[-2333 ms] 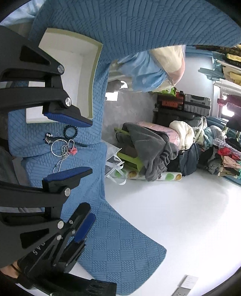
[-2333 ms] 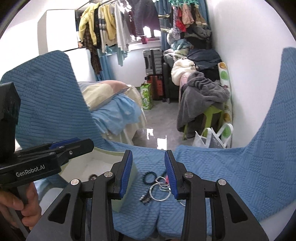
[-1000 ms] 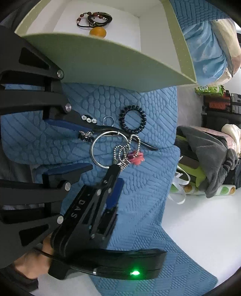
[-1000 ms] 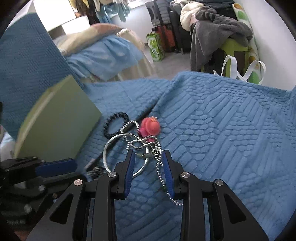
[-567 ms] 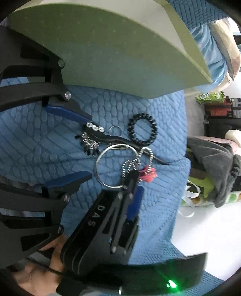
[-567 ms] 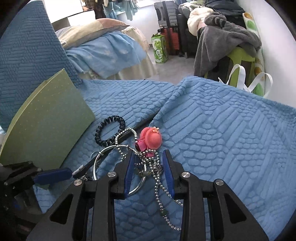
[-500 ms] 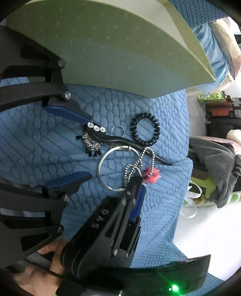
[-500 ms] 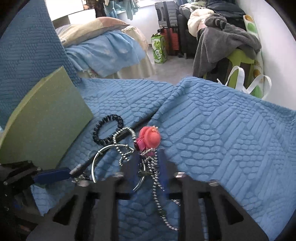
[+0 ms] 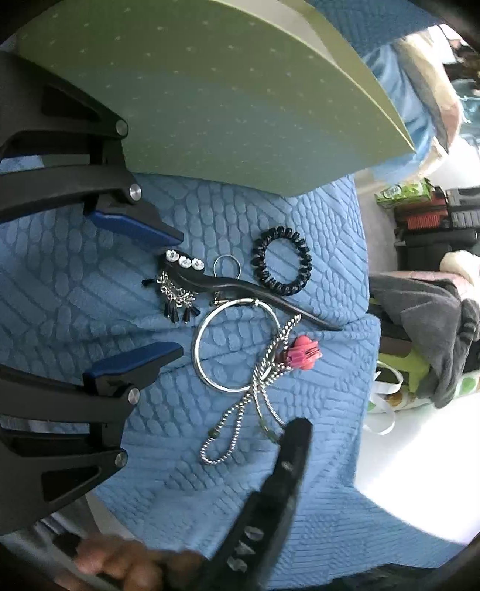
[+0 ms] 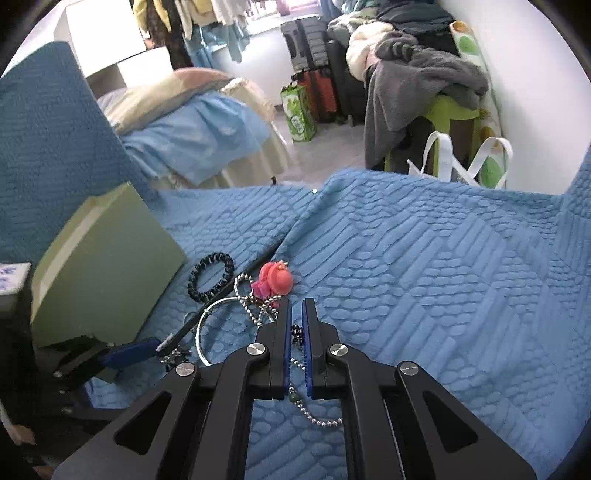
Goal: Organize jewelry
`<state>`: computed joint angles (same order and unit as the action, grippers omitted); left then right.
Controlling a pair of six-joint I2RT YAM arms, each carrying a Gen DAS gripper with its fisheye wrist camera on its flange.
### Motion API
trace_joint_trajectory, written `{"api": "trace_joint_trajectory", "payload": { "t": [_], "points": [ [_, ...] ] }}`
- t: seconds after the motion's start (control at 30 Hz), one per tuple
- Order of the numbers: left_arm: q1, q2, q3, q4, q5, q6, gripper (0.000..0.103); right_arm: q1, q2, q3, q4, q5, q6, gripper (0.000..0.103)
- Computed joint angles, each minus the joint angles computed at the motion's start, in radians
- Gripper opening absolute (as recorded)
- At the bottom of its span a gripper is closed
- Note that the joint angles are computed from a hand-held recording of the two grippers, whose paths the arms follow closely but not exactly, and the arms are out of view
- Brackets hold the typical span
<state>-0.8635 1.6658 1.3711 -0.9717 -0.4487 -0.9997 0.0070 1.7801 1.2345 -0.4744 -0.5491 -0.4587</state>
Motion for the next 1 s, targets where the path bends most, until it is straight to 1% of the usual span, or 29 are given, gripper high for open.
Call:
{"api": "trace_joint_trajectory", "payload": {
  "t": [0.13, 0.23, 0.27, 0.3, 0.33, 0.37, 0.47, 0.53, 0.63, 0.87, 1.0],
  "points": [
    [0.001, 0.008, 0.007, -0.008, -0.024, 0.025, 0.055, -0.024, -0.025, -0.013, -0.009, -0.018, 0.007, 0.004],
    [0.005, 0.009, 0.000, 0.012, -0.039, 0.034, 0.052, -0.037, -0.041, -0.015, -0.019, -0.033, 0.016, 0.004],
    [0.006, 0.006, -0.004, 0.014, -0.039, 0.029, 0.047, -0.042, -0.047, -0.014, -0.023, -0.039, 0.021, 0.004],
    [0.013, -0.001, -0.011, 0.026, -0.029, 0.031, 0.037, -0.048, -0.053, -0.019, -0.023, -0.045, 0.021, 0.004],
    [0.018, 0.002, -0.006, 0.022, -0.026, 0.037, 0.032, -0.050, -0.060, -0.022, -0.024, -0.049, 0.023, 0.004],
    [0.023, 0.003, -0.002, 0.022, -0.019, 0.047, 0.022, -0.053, -0.069, -0.026, -0.026, -0.050, 0.024, 0.004],
    [0.026, 0.010, 0.013, 0.004, -0.008, 0.059, 0.021, -0.059, -0.100, -0.041, -0.033, -0.048, 0.024, 0.004],
    [0.032, -0.013, -0.003, 0.021, 0.025, 0.049, 0.021, -0.058, -0.128, -0.054, -0.039, -0.046, 0.022, 0.004],
    [0.029, -0.035, -0.006, 0.026, 0.044, 0.034, 0.020, -0.063, -0.176, -0.073, -0.050, -0.053, 0.021, 0.004],
    [0.006, -0.142, -0.022, 0.048, 0.079, -0.016, 0.020, -0.089, -0.281, -0.118, -0.067, -0.064, 0.055, 0.004],
    [0.001, -0.233, -0.053, 0.075, 0.104, -0.055, 0.020, -0.103, -0.331, -0.132, -0.088, -0.080, 0.076, 0.004]
  ]
}}
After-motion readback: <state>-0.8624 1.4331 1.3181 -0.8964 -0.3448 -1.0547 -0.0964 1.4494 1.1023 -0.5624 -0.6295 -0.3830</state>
